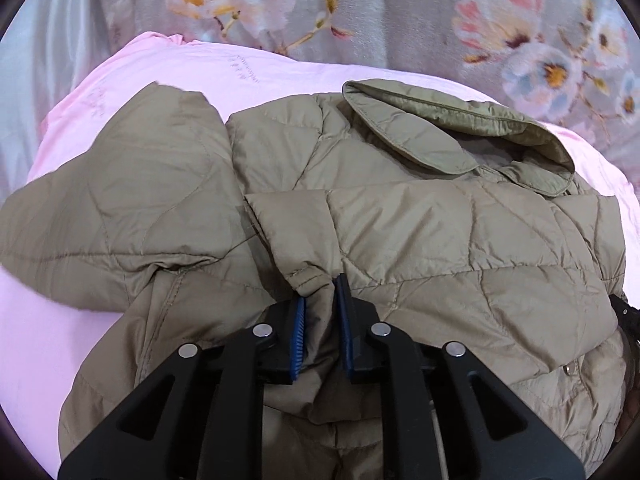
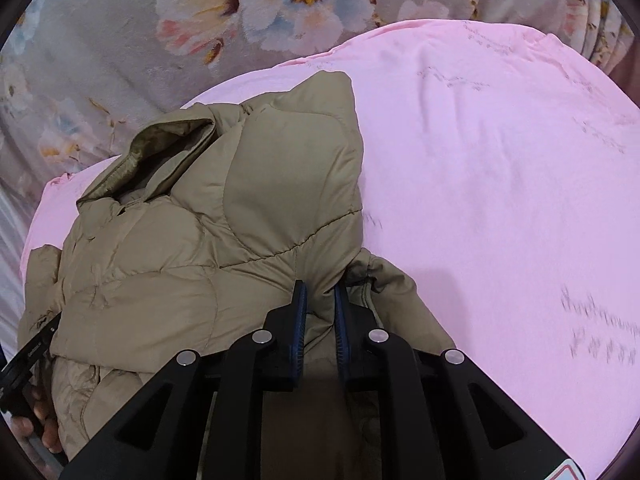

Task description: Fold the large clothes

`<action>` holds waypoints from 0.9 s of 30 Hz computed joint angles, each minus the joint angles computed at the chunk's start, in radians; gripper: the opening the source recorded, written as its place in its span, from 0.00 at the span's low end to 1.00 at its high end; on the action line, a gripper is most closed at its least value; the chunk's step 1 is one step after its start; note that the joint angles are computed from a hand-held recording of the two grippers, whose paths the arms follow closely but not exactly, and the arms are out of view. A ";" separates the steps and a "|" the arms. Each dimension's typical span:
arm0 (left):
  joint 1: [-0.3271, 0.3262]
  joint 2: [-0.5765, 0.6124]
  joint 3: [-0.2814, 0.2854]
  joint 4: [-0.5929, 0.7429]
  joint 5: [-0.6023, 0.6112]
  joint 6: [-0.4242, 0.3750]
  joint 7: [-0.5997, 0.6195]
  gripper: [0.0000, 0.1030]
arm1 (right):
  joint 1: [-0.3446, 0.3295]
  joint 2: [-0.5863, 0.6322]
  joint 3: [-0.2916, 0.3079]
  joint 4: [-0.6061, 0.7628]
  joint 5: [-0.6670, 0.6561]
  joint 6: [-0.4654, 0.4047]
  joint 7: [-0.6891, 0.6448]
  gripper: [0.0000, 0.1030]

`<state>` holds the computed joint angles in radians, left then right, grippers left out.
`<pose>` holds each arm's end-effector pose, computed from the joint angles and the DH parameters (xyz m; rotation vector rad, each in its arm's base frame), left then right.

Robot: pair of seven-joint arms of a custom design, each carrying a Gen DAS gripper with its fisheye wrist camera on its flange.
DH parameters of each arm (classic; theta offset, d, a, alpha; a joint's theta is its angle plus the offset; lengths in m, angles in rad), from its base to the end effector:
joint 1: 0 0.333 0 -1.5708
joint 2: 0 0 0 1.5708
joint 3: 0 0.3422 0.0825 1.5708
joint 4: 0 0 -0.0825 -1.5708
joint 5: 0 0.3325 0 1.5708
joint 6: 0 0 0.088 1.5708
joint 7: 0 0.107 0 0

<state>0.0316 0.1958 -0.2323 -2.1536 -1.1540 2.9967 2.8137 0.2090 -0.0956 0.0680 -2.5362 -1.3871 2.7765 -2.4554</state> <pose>0.5495 -0.0387 0.4150 -1.5335 2.1309 -0.9127 0.3900 0.1561 0.3850 -1.0424 2.3069 -0.6255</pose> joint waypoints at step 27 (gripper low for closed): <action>0.341 0.371 0.351 0.643 0.307 -0.526 -0.746 0.79 | 0.260 0.068 0.170 0.189 0.243 -0.298 -0.195 0.42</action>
